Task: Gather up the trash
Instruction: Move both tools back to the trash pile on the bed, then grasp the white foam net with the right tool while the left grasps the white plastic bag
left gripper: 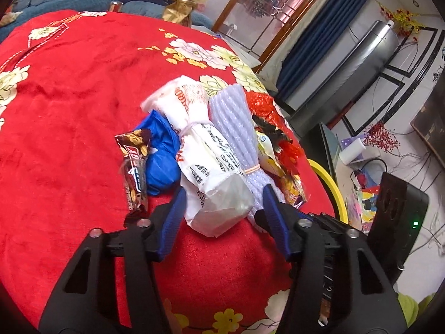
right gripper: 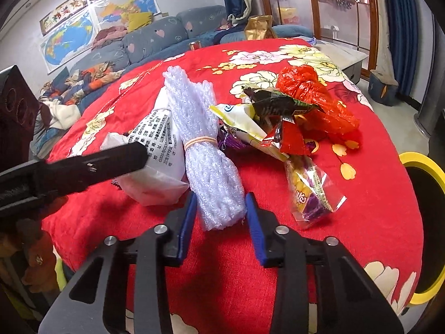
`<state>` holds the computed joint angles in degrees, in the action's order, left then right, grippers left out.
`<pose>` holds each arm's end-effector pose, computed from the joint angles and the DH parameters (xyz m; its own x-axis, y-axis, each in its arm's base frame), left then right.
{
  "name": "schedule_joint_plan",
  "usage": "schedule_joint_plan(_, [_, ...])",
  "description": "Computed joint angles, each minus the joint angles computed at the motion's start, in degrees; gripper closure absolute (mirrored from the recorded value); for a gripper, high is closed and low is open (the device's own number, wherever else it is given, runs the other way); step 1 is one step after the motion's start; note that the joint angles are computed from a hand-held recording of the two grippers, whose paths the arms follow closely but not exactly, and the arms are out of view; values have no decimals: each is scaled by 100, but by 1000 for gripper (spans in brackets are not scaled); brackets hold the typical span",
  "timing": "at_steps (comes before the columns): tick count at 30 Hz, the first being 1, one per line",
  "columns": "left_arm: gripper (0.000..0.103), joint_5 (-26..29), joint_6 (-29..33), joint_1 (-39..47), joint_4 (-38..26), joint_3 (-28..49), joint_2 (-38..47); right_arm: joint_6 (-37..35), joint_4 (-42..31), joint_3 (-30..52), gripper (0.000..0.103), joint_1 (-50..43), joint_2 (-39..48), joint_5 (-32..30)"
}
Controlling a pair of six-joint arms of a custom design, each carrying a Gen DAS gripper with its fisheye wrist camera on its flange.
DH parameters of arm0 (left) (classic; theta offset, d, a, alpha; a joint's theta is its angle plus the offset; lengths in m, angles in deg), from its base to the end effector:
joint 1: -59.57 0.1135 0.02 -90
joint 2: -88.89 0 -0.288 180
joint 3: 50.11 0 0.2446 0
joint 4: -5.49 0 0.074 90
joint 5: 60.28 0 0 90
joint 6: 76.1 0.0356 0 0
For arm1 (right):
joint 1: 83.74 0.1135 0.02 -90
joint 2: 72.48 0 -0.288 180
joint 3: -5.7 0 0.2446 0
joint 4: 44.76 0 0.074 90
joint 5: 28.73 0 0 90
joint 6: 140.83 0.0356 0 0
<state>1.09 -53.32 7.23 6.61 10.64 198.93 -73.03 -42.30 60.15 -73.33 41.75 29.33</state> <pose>0.2264 -0.2654 0.1202 -0.6369 -0.4993 -0.5874 -0.2263 0.8495 -0.4767 0.3089 0.0759 0.0771 -0.6024 -0.4367 -0.6682 -0.7149 0.6675 0.2083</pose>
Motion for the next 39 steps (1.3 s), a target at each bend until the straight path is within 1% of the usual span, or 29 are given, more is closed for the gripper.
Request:
schedule_joint_plan(3, [70, 48, -21, 29, 89, -25, 84, -17, 22, -15, 74, -2, -5, -8])
schedule_joint_plan(4, [71, 32, -16, 21, 99, -35, 88, -33, 24, -32, 74, -14, -18, -22])
schedule_joint_plan(5, [74, 20, 2, 32, 66, -25, 88, -38, 27, -32, 75, -21, -21, -24])
schedule_joint_plan(9, [80, -164, 87, -24, -1, -46, 6, 12, 136, -154, 77, -36, -116, -51])
schedule_joint_plan(14, [82, -488, 255, -116, -123, -144, -350, 30, 133, -287, 77, -100, -355, -228])
schedule_joint_plan(17, [82, -687, 225, -154, -152, -280, -605, 83, 142, -363, 78, -143, -530, -318])
schedule_joint_plan(25, [82, -1045, 352, -277, -265, -344, -1035, 226, 101, -476, 78, -230, -972, -482])
schedule_joint_plan(31, [82, -1187, 554, -392, -366, -181, -1111, 295, 109, -485, 78, -374, -1156, -550])
schedule_joint_plan(39, [82, -1200, 888, -494, -466, 244, -926, 400, 143, -404, 78, -694, -1248, -632])
